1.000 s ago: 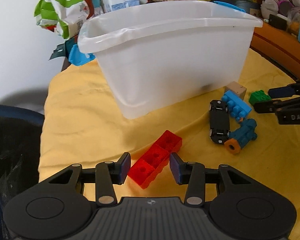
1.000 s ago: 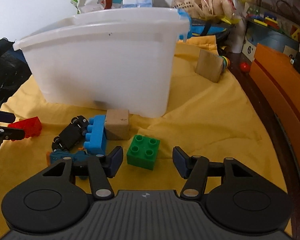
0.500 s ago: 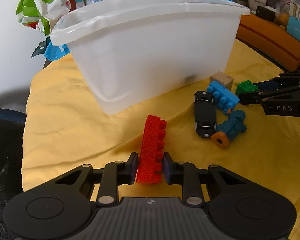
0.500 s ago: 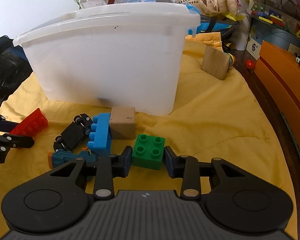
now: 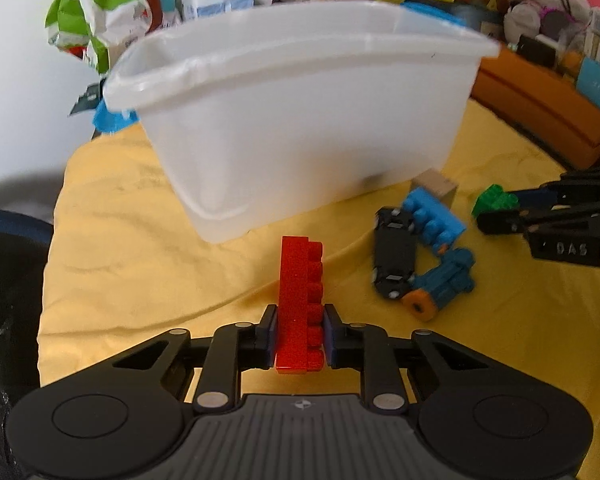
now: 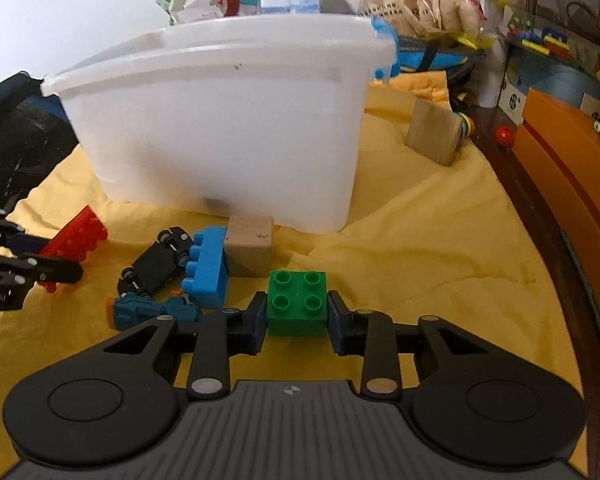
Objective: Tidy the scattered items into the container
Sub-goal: 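Carry the red brick and green block over the bin and open both grippers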
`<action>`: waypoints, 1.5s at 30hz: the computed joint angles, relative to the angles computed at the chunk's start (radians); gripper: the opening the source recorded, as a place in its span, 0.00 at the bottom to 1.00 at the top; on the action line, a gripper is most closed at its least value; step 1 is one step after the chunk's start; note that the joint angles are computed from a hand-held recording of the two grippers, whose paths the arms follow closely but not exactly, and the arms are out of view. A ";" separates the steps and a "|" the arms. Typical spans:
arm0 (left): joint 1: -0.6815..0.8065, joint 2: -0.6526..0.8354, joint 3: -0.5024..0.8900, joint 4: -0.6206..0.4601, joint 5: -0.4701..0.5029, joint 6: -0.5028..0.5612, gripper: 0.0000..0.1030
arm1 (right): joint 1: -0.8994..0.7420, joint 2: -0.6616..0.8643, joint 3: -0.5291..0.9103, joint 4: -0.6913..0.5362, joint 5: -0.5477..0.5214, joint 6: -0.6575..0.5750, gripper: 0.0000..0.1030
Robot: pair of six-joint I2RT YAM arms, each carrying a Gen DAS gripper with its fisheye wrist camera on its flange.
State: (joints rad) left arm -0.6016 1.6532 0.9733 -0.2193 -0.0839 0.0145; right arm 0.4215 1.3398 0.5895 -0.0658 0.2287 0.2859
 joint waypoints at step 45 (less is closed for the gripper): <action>0.081 0.230 0.684 -0.376 0.004 -0.148 0.40 | -0.148 0.166 0.576 -0.282 -0.149 -0.113 0.79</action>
